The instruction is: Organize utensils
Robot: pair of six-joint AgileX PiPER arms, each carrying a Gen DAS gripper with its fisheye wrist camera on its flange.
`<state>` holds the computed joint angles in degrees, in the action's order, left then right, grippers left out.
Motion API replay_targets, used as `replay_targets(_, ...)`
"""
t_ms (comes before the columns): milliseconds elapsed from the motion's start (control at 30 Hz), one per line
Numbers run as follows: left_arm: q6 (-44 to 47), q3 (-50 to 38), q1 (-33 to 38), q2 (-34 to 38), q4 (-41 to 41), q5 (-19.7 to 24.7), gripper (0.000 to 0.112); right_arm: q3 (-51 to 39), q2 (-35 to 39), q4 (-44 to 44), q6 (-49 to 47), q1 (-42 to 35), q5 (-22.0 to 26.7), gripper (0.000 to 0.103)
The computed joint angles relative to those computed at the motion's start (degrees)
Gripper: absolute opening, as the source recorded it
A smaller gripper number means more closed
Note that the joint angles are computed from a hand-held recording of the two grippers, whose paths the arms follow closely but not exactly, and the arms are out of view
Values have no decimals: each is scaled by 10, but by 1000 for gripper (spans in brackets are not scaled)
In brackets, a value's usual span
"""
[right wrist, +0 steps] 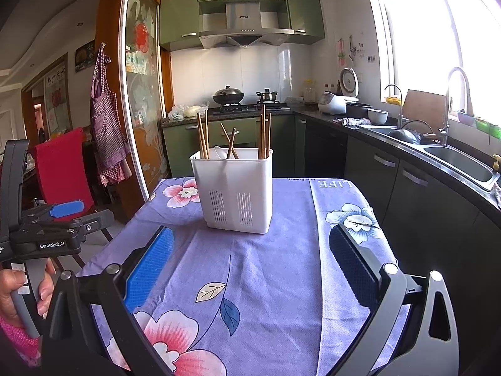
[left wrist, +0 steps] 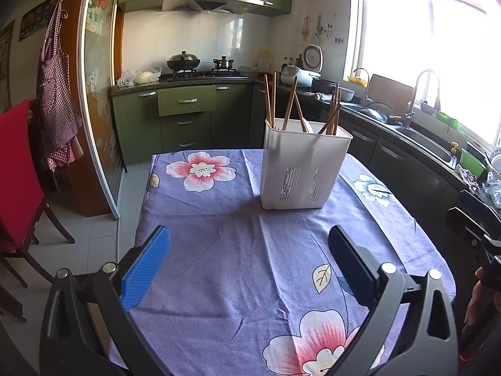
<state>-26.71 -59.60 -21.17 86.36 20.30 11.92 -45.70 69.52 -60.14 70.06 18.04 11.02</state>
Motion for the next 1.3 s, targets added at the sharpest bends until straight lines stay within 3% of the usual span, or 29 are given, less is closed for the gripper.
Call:
replay_targets(800, 78, -6, 5, 0, -80, 8, 96, -2, 4, 24, -22, 1, -3, 98)
replay_targets(1300, 70, -11, 4, -1, -73, 14, 96, -3, 10, 37, -31, 1, -5, 98)
